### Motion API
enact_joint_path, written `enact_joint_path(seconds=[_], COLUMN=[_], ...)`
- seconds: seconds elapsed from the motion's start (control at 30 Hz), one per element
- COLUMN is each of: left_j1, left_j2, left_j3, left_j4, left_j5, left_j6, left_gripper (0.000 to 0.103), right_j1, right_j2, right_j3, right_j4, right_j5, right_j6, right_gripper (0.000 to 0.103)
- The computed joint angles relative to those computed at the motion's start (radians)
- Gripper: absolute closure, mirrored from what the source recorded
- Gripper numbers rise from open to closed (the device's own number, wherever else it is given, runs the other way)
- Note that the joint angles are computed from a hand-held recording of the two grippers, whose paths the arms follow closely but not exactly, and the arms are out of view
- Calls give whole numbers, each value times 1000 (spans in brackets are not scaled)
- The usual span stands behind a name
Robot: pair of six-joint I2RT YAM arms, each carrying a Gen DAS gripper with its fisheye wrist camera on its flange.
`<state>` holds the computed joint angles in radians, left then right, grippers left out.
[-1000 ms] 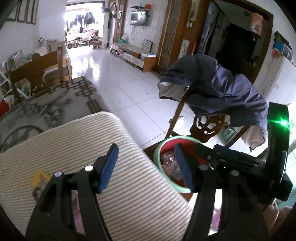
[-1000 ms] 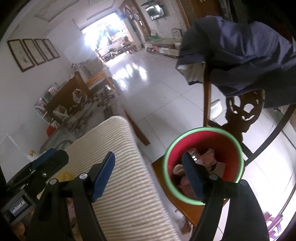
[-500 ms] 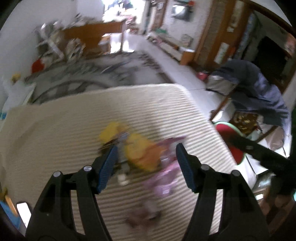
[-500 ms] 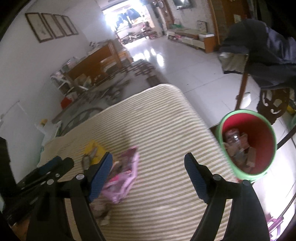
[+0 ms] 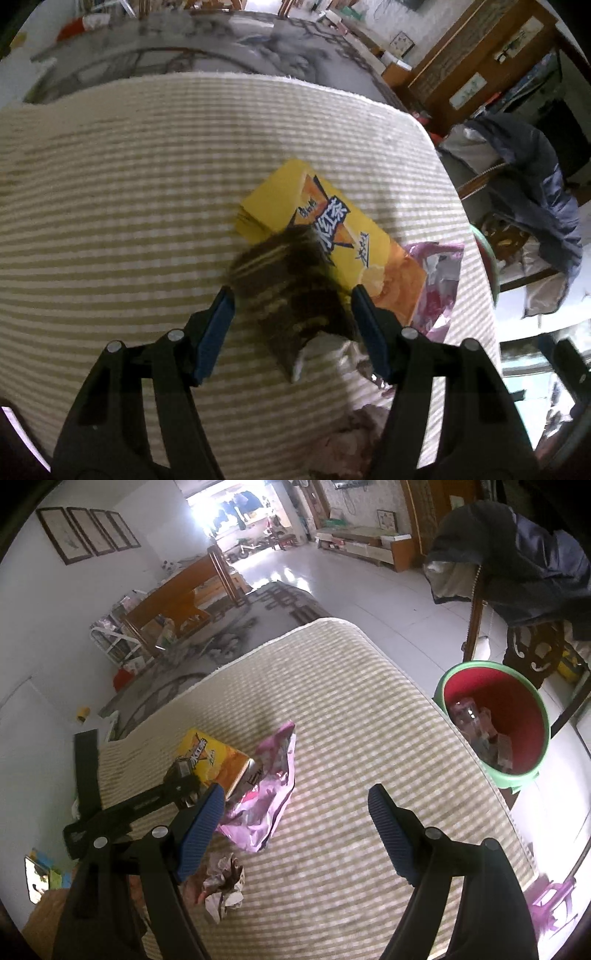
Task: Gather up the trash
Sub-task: 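Grasp the dark snack box with the left tool while the right tool grasps the yellow tea carton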
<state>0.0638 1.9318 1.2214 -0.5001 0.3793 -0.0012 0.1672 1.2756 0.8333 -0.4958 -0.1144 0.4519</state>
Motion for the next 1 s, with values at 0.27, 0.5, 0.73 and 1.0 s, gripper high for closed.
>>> enact_joint_path(seconds=[0.27, 0.5, 0.73, 1.0], left_j1=[64, 156, 215, 229], left_j2=[-81, -216, -230, -268], left_j3=[-66, -184, -204, -235], left_j4=[-22, -19, -20, -6], left_j5=[25, -82, -101, -106], left_j6=[102, 243, 240, 230], left_gripper=[53, 53, 52, 52], right_j1=[73, 152, 216, 224], right_j2=[71, 354, 726, 889], right_j3=[53, 261, 608, 790], right_j4=[6, -27, -145, -245], right_j5=[21, 15, 50, 9], right_j6=[0, -159, -329, -388], right_gripper=[26, 21, 21, 29])
